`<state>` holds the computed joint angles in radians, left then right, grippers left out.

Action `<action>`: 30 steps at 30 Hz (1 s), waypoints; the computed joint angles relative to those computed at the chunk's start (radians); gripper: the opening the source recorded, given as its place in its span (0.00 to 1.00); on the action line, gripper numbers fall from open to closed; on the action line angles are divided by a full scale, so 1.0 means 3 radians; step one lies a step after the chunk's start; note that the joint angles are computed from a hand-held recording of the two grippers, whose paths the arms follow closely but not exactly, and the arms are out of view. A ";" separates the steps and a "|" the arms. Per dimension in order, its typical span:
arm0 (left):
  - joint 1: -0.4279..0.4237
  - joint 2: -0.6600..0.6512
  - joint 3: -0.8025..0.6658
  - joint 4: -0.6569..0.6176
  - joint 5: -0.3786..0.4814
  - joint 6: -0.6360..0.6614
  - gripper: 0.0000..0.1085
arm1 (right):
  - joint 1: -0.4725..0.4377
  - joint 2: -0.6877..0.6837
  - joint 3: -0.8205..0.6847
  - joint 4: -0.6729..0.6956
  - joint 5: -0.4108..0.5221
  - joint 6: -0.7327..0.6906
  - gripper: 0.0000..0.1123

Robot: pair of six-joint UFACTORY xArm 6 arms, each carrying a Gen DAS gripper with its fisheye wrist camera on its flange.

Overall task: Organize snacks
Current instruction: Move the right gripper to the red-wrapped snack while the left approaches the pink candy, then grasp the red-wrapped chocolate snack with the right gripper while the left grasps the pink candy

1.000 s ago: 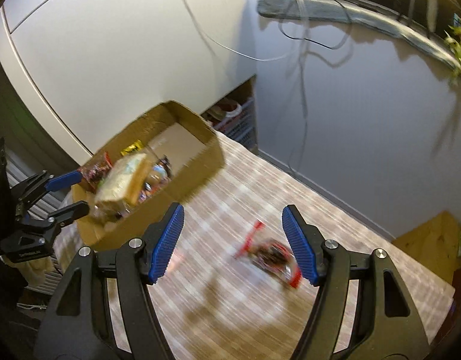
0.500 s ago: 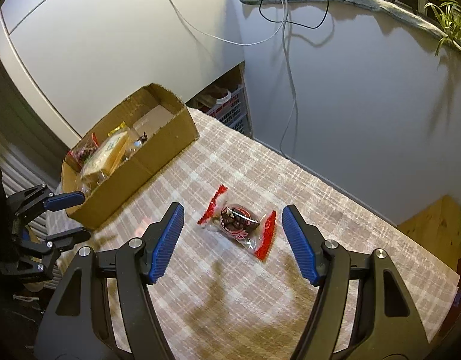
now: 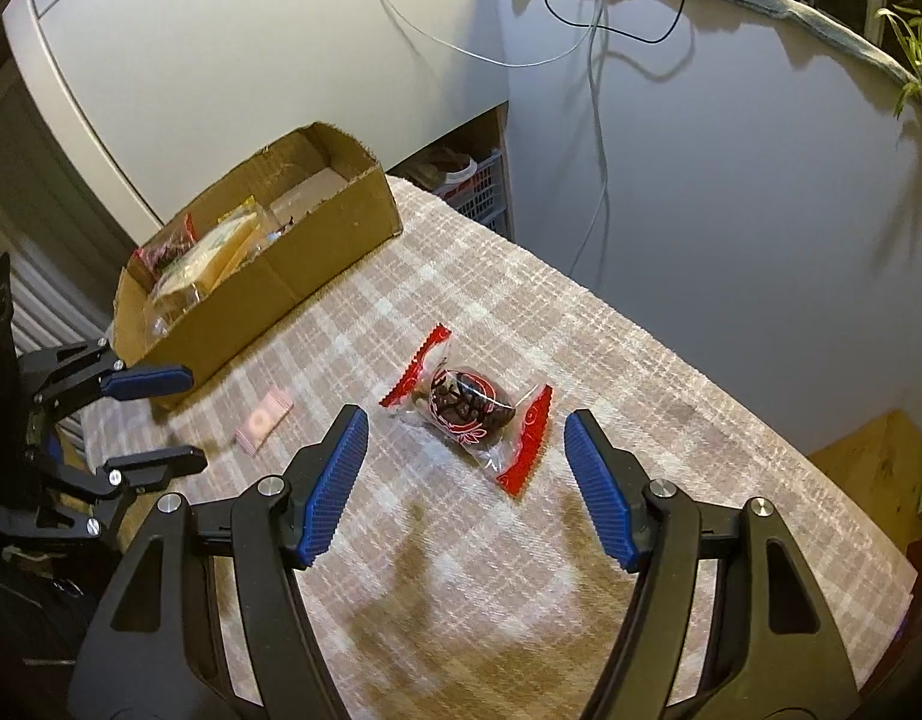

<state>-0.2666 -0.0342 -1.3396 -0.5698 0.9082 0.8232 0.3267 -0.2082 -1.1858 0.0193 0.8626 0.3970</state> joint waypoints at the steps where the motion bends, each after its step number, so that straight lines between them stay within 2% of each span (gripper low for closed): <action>1: 0.0004 0.0009 -0.0003 0.0003 0.0009 -0.0016 0.44 | 0.0001 0.0004 -0.0001 -0.0013 0.0008 -0.0017 0.63; 18: -0.0037 0.0156 -0.0009 0.0246 0.0011 -0.0240 0.44 | 0.0103 0.0439 -0.0369 -0.0219 0.0225 -0.0409 0.63; 30: -0.0109 0.0307 -0.0063 0.0399 -0.0053 -0.0353 0.41 | 0.0065 0.0795 -0.0641 -0.0151 0.0348 -0.0672 0.63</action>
